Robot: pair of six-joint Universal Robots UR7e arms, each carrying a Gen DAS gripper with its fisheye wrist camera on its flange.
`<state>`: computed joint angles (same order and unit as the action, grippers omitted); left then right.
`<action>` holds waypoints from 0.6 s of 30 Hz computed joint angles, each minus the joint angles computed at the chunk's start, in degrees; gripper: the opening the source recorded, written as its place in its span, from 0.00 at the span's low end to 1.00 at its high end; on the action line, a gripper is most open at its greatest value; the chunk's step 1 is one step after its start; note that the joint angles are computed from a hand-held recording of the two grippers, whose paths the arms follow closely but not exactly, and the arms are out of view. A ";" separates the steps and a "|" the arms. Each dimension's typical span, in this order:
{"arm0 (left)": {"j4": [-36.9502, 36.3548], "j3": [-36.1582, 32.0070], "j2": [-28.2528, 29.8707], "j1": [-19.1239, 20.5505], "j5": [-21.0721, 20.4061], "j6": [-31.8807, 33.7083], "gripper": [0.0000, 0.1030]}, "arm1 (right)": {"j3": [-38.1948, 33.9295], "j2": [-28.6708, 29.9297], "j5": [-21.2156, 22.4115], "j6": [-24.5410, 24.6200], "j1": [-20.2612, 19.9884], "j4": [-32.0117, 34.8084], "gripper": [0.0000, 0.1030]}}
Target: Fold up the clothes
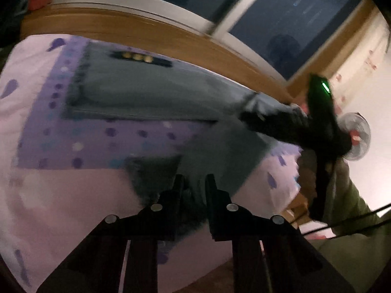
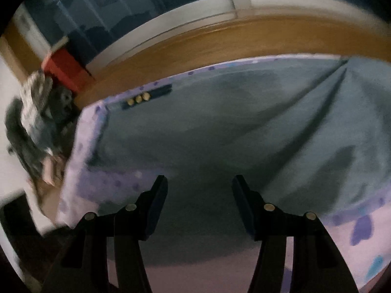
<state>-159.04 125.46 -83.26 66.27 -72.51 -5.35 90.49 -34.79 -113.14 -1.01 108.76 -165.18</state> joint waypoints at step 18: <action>3.40 -0.80 3.42 -1.28 4.56 -1.80 0.30 | -10.03 4.99 -3.92 13.67 0.04 15.64 0.54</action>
